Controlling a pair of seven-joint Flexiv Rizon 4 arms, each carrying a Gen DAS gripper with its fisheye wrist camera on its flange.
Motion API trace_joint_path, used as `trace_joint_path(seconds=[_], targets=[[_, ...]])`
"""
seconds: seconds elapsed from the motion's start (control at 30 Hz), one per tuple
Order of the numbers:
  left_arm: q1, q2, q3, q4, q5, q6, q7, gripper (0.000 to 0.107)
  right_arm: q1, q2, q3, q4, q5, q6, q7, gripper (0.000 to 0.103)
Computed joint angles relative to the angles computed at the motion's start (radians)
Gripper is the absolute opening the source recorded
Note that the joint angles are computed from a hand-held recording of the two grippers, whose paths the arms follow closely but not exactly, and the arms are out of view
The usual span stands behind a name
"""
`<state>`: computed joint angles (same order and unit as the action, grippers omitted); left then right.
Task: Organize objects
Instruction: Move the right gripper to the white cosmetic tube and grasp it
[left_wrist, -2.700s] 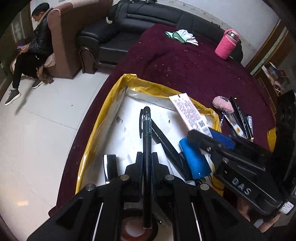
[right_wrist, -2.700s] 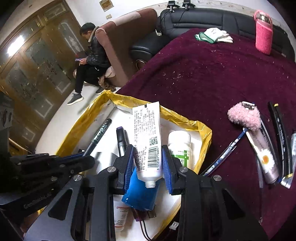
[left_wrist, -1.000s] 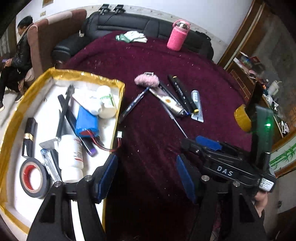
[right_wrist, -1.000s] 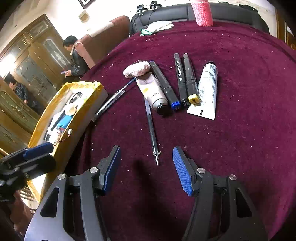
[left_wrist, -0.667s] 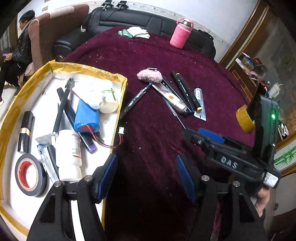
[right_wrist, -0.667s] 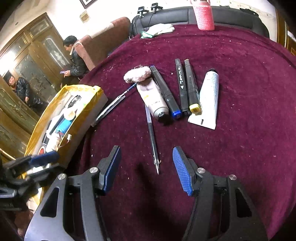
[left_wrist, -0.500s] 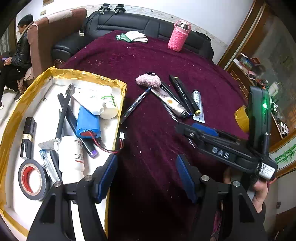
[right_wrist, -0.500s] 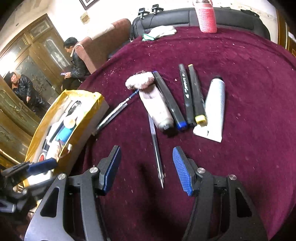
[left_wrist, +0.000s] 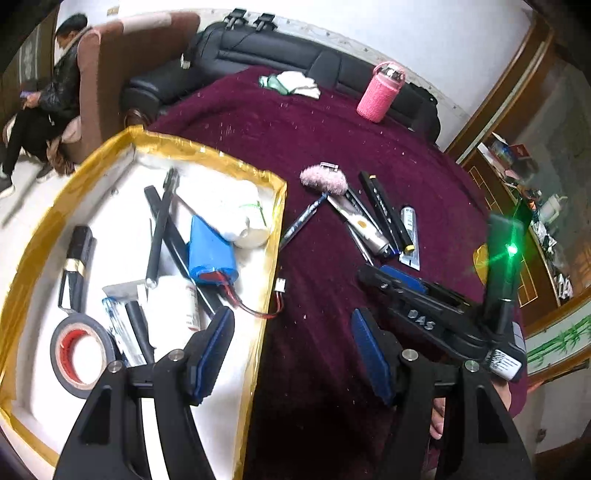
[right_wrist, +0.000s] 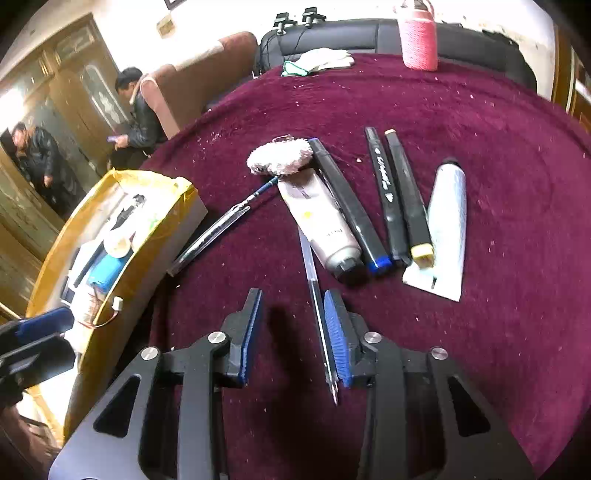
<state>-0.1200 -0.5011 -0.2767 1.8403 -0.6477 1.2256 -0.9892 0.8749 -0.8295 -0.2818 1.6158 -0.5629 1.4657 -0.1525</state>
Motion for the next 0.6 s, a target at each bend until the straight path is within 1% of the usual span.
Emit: trace_joint_path(seconds=[0.03, 0.07, 0.13, 0.2, 0.23, 0.27, 0.3, 0.33, 0.37, 0.4, 0.43, 0.47, 0.5, 0.53, 0.57, 0.6], targets=[[0.007, 0.0, -0.004, -0.004, -0.006, -0.023, -0.001, 0.066, 0.003, 0.003, -0.004, 0.011, 0.004, 0.016, 0.008, 0.033], [0.013, 0.001, -0.015, -0.001, -0.02, -0.023, 0.013, 0.066, 0.006, 0.007, -0.009, 0.025, 0.01, 0.037, 0.013, 0.033], [0.006, 0.002, -0.016, 0.004, -0.026, 0.01, 0.027, 0.066, 0.015, 0.011, -0.02, 0.045, 0.019, 0.069, 0.005, 0.033], [0.0, 0.004, -0.012, 0.007, -0.019, 0.027, 0.029, 0.066, 0.025, 0.016, -0.028, 0.057, 0.042, 0.078, 0.003, 0.034], [-0.004, 0.004, -0.004, 0.002, -0.008, 0.012, 0.018, 0.066, 0.022, 0.019, -0.023, 0.059, 0.05, 0.079, -0.008, 0.034], [-0.001, 0.005, -0.005, -0.001, -0.007, -0.004, 0.018, 0.066, 0.004, 0.026, 0.002, 0.052, 0.055, 0.056, -0.03, 0.034], [0.007, 0.007, -0.017, 0.001, -0.019, -0.004, 0.034, 0.066, 0.008, 0.031, -0.005, 0.05, 0.056, 0.044, -0.034, 0.034], [0.005, 0.007, -0.019, 0.003, -0.023, 0.011, 0.041, 0.066, 0.028, 0.035, -0.039, 0.056, 0.051, 0.057, -0.025, 0.034], [-0.003, 0.004, -0.013, 0.003, -0.017, 0.028, 0.037, 0.066, 0.041, 0.038, -0.065, 0.061, 0.045, 0.069, -0.025, 0.034], [-0.009, 0.002, -0.007, 0.002, -0.008, 0.034, 0.029, 0.066, 0.041, 0.042, -0.07, 0.057, 0.042, 0.068, -0.036, 0.034], [-0.012, 0.0, 0.0, -0.004, 0.002, 0.018, 0.017, 0.066, 0.023, 0.043, -0.054, 0.042, 0.043, 0.058, -0.053, 0.035], [-0.014, -0.001, 0.008, -0.012, 0.012, -0.009, 0.002, 0.066, -0.015, 0.037, -0.012, 0.013, 0.049, 0.043, -0.077, 0.039], [-0.003, 0.001, -0.006, -0.013, -0.001, -0.027, 0.012, 0.066, -0.053, 0.027, 0.033, -0.016, 0.056, 0.033, -0.102, 0.045], [0.003, 0.004, -0.018, -0.008, -0.014, -0.018, 0.03, 0.066, -0.098, 0.012, 0.093, -0.053, 0.063, 0.002, -0.138, 0.046], [-0.003, 0.006, -0.018, -0.003, -0.016, 0.007, 0.036, 0.066, -0.117, -0.001, 0.12, -0.084, 0.065, -0.039, -0.16, 0.046], [-0.007, 0.007, -0.018, 0.001, -0.017, 0.03, 0.041, 0.066, -0.12, -0.011, 0.121, -0.104, 0.061, -0.071, -0.165, 0.046]])
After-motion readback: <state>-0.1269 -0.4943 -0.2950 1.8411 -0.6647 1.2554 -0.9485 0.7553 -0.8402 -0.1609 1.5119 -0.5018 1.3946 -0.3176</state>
